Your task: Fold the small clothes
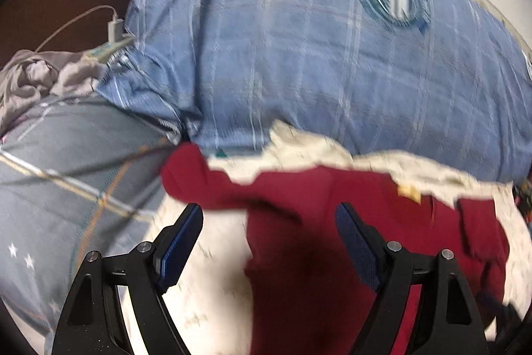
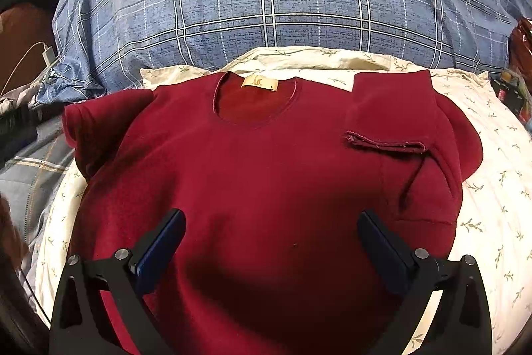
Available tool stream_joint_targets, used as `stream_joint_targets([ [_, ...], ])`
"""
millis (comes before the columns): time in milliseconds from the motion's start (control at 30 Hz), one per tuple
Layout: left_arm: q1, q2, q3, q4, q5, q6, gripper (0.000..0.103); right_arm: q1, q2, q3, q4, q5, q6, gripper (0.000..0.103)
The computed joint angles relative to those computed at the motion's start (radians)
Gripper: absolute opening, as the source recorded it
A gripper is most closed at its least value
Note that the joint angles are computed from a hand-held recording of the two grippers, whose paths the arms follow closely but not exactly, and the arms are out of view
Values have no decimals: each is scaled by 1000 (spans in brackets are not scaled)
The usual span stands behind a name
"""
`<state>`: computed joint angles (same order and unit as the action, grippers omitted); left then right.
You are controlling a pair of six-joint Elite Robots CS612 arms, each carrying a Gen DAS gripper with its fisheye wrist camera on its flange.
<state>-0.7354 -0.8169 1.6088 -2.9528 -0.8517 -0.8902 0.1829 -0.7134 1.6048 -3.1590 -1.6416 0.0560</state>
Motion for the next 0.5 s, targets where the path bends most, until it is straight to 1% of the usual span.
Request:
stream_joint_targets([
  [100,20,17,-39,41,-11,10,82,1,-2,1,7,2,-5,103],
  [167,33,33,-66,77,-37,0,81,2,-4,3,8,1,-9,103],
  [233,47,52,-88,105,-87,-17,80,4,-5,4,12,-4,-18,103],
  [267,51,60,-91,112,-131,-19,80,5,-5,4,14,-8,-21,103],
  [300,60,69,-102,114,-179,-8,80,6,-4,2,15,-11,-21,103],
  [367,68,84,-115,127,-266,11,80,7,0,-4,17,-14,-11,103],
  [433,71,96,-128,157,-310,13,80,9,3,-9,28,-10,-1,103],
  [467,71,102,-136,171,-322,16,79,11,4,-9,32,-8,1,103],
  [500,73,106,-146,185,-320,22,79,13,4,-8,32,-8,-4,103],
])
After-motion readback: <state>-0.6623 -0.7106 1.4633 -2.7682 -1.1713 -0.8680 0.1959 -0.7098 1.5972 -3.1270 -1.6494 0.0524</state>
